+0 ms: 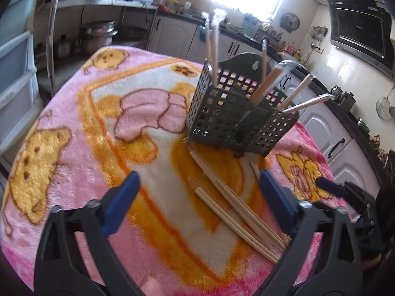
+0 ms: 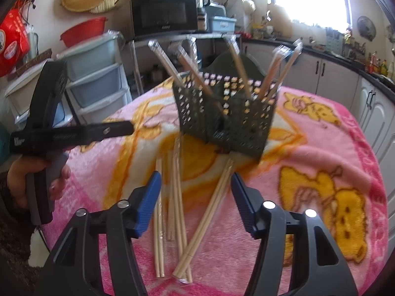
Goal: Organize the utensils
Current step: 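Close the left tool on a chopstick while the right tool grasps another chopstick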
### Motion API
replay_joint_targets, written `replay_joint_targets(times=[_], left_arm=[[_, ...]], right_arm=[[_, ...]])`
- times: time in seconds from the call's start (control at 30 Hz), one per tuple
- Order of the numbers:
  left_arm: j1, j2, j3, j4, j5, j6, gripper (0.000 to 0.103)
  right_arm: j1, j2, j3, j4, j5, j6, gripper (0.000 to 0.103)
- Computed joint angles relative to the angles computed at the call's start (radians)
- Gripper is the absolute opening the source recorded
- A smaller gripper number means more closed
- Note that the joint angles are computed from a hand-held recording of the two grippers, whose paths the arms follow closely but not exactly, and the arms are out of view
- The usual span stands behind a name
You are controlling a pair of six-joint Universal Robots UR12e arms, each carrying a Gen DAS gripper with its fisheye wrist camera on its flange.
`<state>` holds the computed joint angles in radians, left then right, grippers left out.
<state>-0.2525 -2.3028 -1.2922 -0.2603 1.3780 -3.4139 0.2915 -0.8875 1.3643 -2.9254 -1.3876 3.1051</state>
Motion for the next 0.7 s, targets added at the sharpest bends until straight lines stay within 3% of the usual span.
replay_joint_targets(times=[0.07, 0.23, 0.43, 0.7], left_arm=[[0.003, -0.011, 0.017, -0.031, -0.015, -0.003, 0.068], [0.017, -0.048, 0.077, -0.105, -0.089, -0.041, 0.051], [0.020, -0.094, 0.160, -0.171, -0.104, -0.055, 0.046], [0.022, -0.137, 0.230, -0.221, -0.103, -0.062, 0.044]], right_arm=[[0.002, 0.011, -0.018, 0.036, 0.021, -0.001, 0.050], [0.009, 0.042, -0.071, 0.124, 0.054, -0.003, 0.039], [0.019, 0.087, -0.145, 0.218, 0.066, -0.019, 0.029], [0.027, 0.131, -0.214, 0.283, 0.067, -0.016, 0.028]])
